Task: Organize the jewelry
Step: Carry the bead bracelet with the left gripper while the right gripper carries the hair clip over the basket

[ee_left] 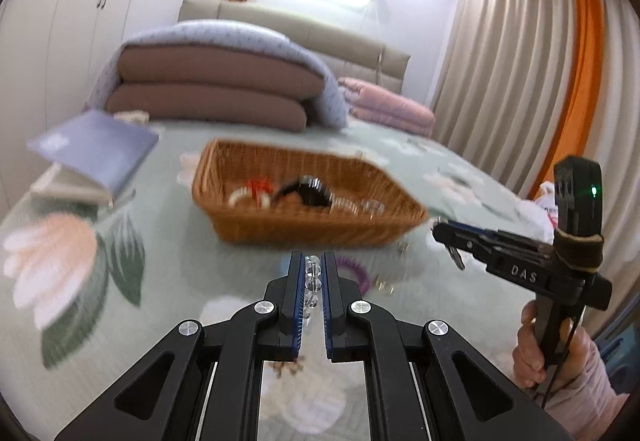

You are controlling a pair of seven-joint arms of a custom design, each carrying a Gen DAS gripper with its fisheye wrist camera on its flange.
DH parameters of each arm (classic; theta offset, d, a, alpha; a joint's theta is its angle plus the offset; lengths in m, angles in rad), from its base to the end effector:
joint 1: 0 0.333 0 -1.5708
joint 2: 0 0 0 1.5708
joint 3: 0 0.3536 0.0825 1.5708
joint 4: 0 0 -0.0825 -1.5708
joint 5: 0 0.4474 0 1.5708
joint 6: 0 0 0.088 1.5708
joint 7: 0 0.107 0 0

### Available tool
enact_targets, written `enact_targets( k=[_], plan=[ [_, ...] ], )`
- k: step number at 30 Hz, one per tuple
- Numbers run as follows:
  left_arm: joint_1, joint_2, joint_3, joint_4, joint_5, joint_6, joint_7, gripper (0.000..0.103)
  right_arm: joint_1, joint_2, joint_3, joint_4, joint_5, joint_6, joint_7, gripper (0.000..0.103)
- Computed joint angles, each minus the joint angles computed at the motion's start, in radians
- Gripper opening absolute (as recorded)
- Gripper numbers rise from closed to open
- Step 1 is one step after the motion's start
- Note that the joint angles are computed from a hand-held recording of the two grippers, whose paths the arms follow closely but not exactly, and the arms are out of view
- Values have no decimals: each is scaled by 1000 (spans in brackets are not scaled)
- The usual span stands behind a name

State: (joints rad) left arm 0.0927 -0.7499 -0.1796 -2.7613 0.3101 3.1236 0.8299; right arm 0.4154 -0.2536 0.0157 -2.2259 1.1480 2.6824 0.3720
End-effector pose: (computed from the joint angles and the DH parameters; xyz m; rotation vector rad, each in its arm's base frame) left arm 0.3918 -0.0687 0.5516 -1.8108 1.3082 -1.0991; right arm 0.5245 0.2103 0.5563 -1.9517 0.8526 -0.2829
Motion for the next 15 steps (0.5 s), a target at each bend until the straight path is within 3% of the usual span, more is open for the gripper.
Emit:
enact_targets(
  k=[3,7,10,12,15],
  plan=[
    [4,6,14,52,12,-1,27,8,8,-15,-7,25,39,-3,-22,25],
    [66,65,-13,157,40,16,49,8,21,3,4,89,71,31,-43,25],
    [209,125,-115,239,71,50,15,8,33,60,14,172,116,60,-65,25],
    [258,196,-141,298,79,74,-2,8,33,115,22,239,162,59,-82,25],
    [331,295,-187,373,93,84,-28,8,23,207,65,320,133,159,-36,25]
  ],
)
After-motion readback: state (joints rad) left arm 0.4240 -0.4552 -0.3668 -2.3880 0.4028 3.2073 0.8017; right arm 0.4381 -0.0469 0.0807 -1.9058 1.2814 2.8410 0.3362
